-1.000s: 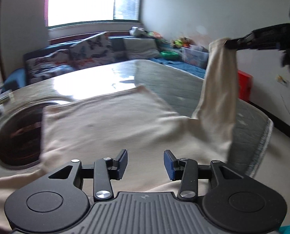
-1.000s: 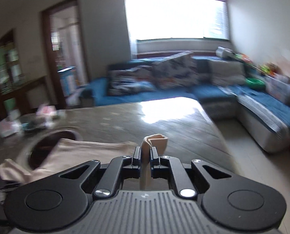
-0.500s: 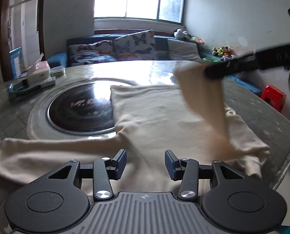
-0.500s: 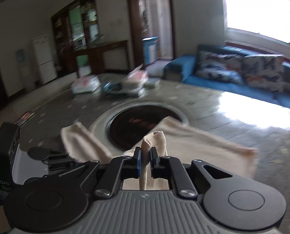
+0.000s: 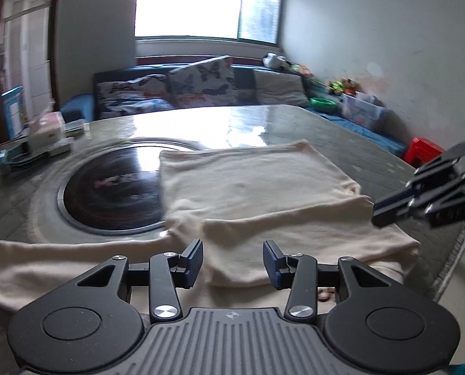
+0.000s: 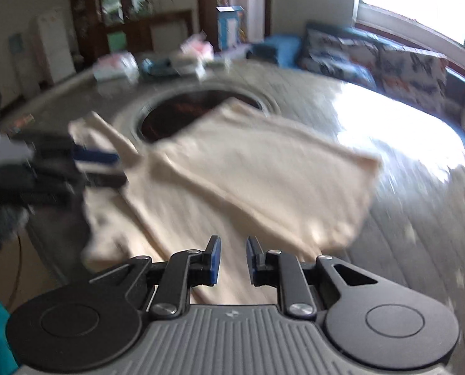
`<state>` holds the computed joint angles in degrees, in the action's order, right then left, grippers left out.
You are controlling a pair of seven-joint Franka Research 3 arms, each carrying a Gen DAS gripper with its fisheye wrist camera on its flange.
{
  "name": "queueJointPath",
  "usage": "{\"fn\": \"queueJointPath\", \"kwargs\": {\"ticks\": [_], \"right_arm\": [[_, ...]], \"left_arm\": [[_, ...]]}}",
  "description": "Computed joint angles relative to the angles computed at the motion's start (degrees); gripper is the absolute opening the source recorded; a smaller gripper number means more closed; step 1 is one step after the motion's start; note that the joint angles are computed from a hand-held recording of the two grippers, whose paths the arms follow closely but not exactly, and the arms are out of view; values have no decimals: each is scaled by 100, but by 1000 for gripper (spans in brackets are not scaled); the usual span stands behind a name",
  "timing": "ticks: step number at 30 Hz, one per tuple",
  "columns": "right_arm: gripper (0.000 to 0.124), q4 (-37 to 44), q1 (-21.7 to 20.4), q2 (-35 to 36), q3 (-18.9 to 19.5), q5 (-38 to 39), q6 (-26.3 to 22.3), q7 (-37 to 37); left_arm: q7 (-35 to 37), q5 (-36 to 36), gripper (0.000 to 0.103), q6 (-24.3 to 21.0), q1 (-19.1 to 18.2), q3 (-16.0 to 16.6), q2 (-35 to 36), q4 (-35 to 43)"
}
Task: Fold clothes
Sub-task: 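Lay the sleeve across the sweatshirt body and open the right gripper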
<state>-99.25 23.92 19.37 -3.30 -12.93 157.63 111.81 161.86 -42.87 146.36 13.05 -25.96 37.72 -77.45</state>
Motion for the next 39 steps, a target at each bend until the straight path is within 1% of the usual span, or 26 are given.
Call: {"fn": "queueJointPath", "kwargs": {"ticks": [1,5,9,11,14,15,17,19,21,23,25,27,30,33,36,38,39], "right_arm": [[17,-130,43,-55,-72,-89,-22,109],[18,-533,-61,-277,-44,-40,49,220],[18,-399,-36,-203,-163,-337,282,415],[18,-182,-97,-11,-166,-284,376,405],[18,101,-197,275,-136,-54,272,228],[17,121,-262,330,-74,90,321,109],[19,144,-207,337,-119,143,304,25],[20,166,-49,319,-257,-36,310,57],[20,220,-20,327,-235,-97,336,-100],[21,410,-86,436,-87,40,322,-395],[23,621,-176,565,86,290,286,-762],[24,968,-245,785,279,534,201,-1258],[24,1444,-267,1091,457,903,88,-1822],[24,1890,-253,1373,588,1233,-9,-2295],[24,2379,-212,1694,687,1513,-164,-2710],[24,2612,-150,1852,674,1633,-284,-2852],[24,2718,-112,1928,660,1671,-349,-2903]], "left_arm": [[20,51,45,-58,-29,1,30,30],[-35,279,45,-243,-166,57,135,136],[-257,513,45,-322,-279,140,223,238],[-337,586,45,-322,-295,146,248,263],[-427,611,45,-362,-247,124,256,299],[-470,613,45,-367,-232,126,254,313],[-572,567,46,-324,-176,126,242,329],[-715,553,46,-196,-149,169,237,360],[-937,606,47,83,-165,264,238,365],[-1219,709,47,364,-170,351,260,389],[-1636,909,47,755,-211,509,282,381],[-2155,1193,47,1149,-299,746,320,387],[-3161,1688,47,1469,-522,1299,418,512],[-3907,2034,47,1654,-610,1658,556,688],[-4780,2475,52,1688,-835,2183,817,1079],[-5263,2704,52,1466,-896,2389,1080,1521],[-5405,2794,52,1319,-886,2397,1231,1781]]}}
